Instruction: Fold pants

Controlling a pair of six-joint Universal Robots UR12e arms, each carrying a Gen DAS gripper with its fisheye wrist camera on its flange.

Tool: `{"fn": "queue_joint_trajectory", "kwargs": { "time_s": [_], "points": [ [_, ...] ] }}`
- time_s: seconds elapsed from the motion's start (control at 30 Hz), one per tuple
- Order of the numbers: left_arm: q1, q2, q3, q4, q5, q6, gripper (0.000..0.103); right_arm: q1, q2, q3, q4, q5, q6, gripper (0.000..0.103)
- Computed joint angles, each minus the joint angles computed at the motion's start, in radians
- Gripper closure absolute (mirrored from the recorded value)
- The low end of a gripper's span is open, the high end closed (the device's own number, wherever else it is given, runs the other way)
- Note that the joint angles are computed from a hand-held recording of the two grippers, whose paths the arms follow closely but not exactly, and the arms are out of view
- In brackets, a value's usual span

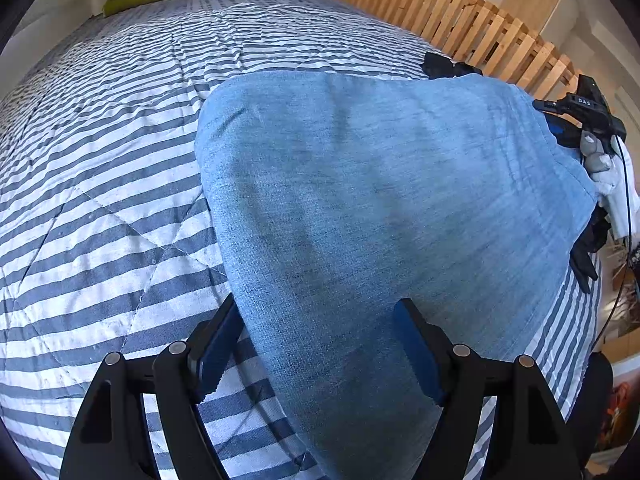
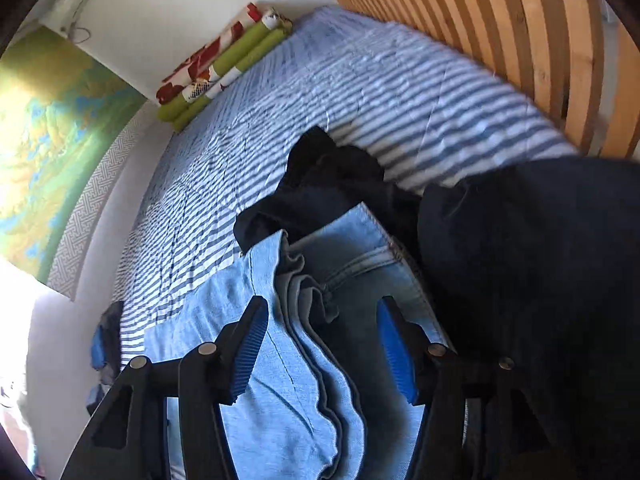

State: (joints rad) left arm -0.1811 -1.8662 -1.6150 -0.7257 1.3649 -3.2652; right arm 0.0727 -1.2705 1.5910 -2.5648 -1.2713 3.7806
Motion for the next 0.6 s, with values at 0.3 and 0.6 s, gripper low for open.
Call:
{"fn": "queue_joint_trajectory", "kwargs": {
  "time_s": [0.3,0.6],
  "points": [
    [-0.004,-0.003,0.007,-0.007,0.006,0.004,0.023,0.113,-0.006,0.017,-0.266,-0.125,-0.433,0.095],
    [-0.009,-0.008,0.017,-0.019,0.008,0.016,0.019,0.104,0.026,-0.066,-0.015,-0.558,-0.191,0.088]
  ]
}}
